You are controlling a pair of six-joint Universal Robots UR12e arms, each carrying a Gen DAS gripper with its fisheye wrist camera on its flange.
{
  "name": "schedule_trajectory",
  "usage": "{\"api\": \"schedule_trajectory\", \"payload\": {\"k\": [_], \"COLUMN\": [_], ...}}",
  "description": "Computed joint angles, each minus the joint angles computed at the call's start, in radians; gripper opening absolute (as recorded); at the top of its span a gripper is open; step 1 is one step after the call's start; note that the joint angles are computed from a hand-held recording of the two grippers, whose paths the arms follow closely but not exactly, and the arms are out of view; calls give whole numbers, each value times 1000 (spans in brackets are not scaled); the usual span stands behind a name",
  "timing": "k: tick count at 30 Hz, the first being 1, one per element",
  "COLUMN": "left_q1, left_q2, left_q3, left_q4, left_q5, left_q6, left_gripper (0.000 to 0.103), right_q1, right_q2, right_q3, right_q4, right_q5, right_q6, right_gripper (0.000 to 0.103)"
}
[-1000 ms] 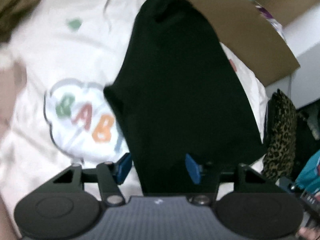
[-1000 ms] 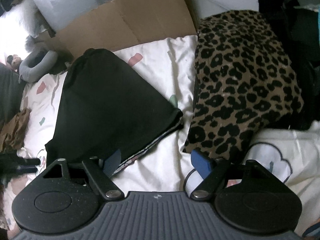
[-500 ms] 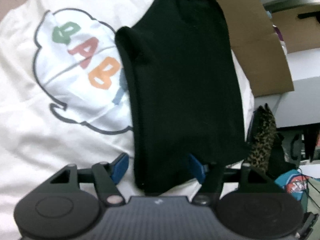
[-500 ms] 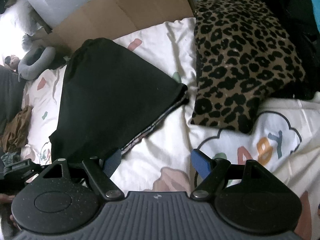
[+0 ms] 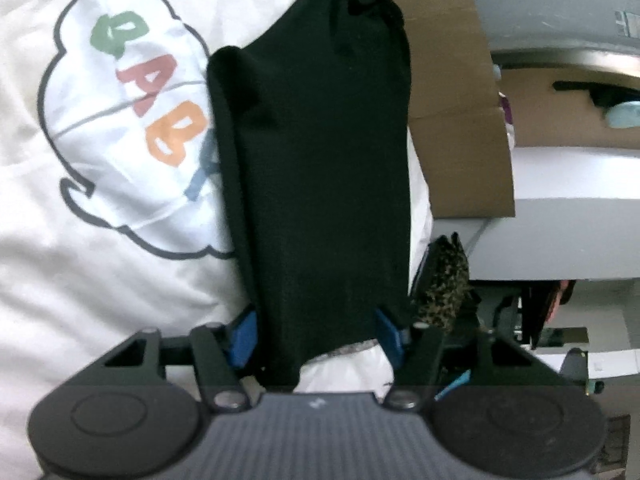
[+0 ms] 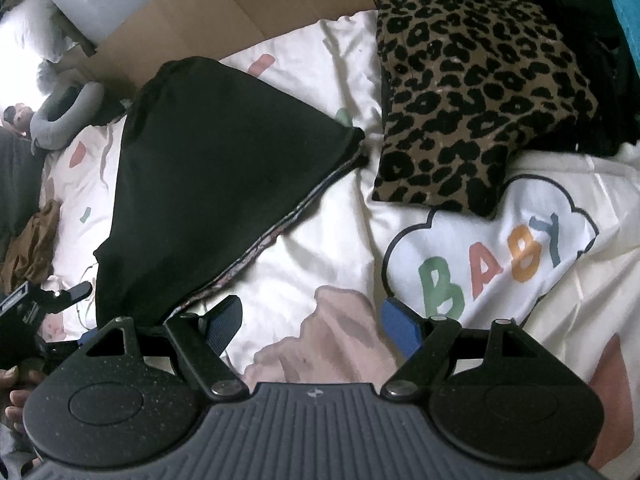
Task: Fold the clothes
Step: 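Grasp the end of the folded black jacket with the left gripper, then close the right gripper on the jacket edge while the left gripper holds its end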
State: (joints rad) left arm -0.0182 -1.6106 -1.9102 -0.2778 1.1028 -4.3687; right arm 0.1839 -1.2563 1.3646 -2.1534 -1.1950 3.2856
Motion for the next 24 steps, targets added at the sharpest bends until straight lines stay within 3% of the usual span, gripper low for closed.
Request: {"api": "schedule_trajectory", "payload": {"k": [11,14,16,19,24], "left_q1": [-7,-4,-4,-7,-12], "left_q2": [-5,-15,-21,-22,-15], "left_q3": [-10,-8,-2,1,-2], "left_q4": [-19,-7,-18,-50,-67], "left_q5": [44,32,18,7,12], "left_q6": [-36,-28,-17,1,-3], "left_gripper": [63,53,33,15,12], "right_q1": [-7,-10,-12,-12,-13], "right_q2": [8,14,22,37,70], "right_q3": [7,16,21,24,25], "right_q4": [-58,-97,-126,-175,-274], "right_q5": [67,91,107,119,138], "right_q6": [109,167,209,268,390], "right_gripper": [82,82,82,82,81]}}
